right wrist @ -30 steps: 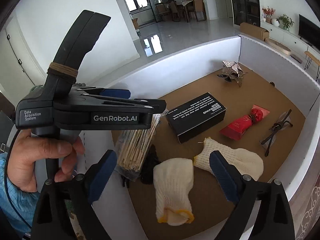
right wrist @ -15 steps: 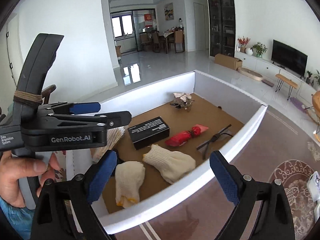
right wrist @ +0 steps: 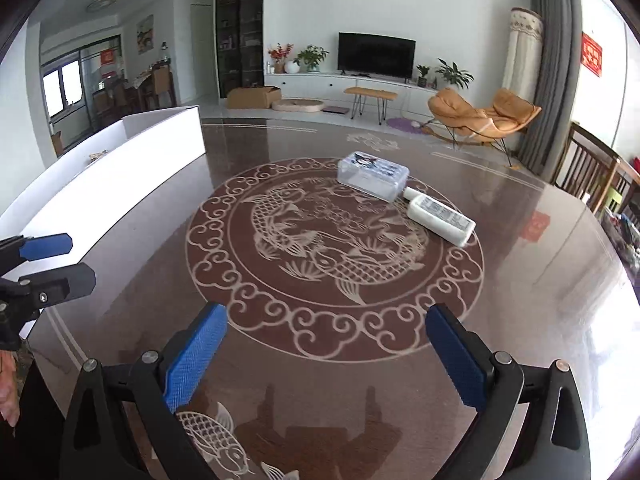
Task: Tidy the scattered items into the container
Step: 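Return both open tools from the box to the table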
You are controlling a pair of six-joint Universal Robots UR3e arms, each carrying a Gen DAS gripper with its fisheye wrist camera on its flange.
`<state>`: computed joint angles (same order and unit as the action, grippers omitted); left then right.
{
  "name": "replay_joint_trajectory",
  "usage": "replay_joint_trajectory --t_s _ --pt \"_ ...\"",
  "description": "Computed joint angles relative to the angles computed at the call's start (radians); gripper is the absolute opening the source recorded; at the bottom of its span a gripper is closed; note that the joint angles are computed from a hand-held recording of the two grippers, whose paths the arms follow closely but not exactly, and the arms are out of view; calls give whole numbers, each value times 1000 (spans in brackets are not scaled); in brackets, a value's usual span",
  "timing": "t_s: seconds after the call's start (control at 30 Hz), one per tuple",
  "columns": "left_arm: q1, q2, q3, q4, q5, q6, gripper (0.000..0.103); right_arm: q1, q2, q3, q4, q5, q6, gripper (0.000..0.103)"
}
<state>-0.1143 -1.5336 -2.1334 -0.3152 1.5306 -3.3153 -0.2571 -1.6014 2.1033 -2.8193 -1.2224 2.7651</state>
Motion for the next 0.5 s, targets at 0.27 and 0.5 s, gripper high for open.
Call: replay_joint_trajectory --t_s 0.27,0.5 --pt "-55 -259 66 137 16 -67 98 -284 -114 171 49 66 -88 102" --pt "-93 -353 141 136 45 -60 98 -252 -42 148 15 53 -64 102"
